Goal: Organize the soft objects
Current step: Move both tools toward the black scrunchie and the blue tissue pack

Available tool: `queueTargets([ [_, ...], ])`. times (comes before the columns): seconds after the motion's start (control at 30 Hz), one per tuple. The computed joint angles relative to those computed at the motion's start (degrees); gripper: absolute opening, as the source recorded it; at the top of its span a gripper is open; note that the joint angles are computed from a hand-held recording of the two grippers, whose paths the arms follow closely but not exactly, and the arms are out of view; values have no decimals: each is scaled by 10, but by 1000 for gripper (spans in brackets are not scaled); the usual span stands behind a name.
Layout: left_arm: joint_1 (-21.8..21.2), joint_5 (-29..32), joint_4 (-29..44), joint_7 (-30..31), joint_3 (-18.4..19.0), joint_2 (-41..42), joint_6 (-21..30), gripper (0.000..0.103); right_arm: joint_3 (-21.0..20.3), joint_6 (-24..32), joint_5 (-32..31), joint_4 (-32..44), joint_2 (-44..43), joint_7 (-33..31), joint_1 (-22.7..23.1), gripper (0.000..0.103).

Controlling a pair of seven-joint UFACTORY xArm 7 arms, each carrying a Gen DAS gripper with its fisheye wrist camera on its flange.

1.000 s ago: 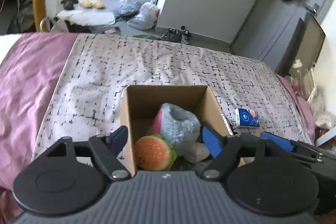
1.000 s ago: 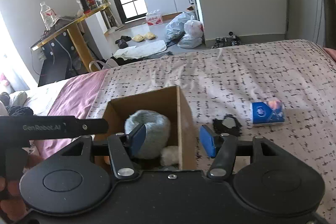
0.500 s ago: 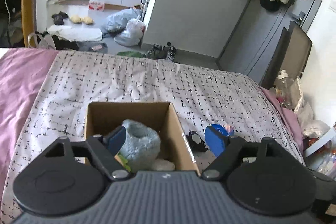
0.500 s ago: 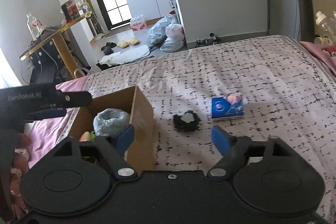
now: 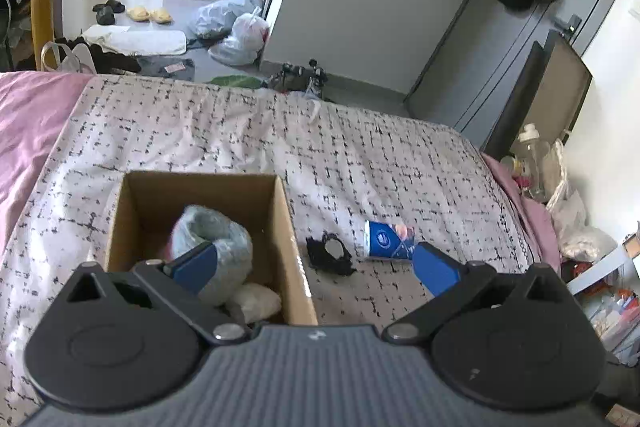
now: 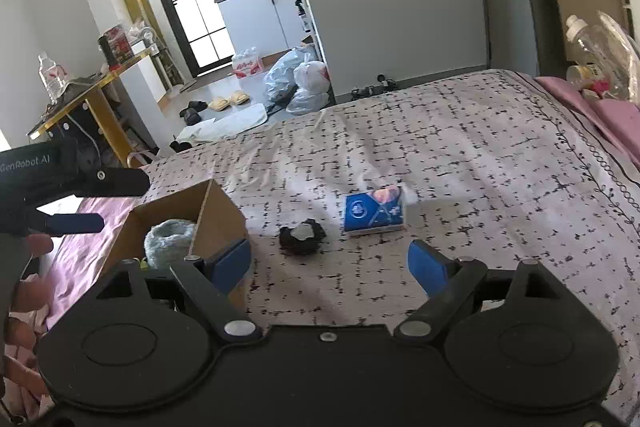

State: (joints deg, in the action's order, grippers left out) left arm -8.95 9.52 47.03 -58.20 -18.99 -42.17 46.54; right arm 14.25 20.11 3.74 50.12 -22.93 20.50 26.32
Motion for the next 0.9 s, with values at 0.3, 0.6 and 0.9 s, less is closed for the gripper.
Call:
queueTargets([
  [0.3, 7, 38, 40, -17, -33, 46, 5, 103, -25, -7, 29, -19, -10, -9, 4, 85],
  [0.6, 1, 76, 83, -42, -46, 106, 4, 103, -45, -10, 49, -20, -8, -37, -5, 85],
  [0.9, -8, 143, 131, -79, -57, 171, 22, 103, -62, -12, 65, -21, 5, -61, -18, 91],
])
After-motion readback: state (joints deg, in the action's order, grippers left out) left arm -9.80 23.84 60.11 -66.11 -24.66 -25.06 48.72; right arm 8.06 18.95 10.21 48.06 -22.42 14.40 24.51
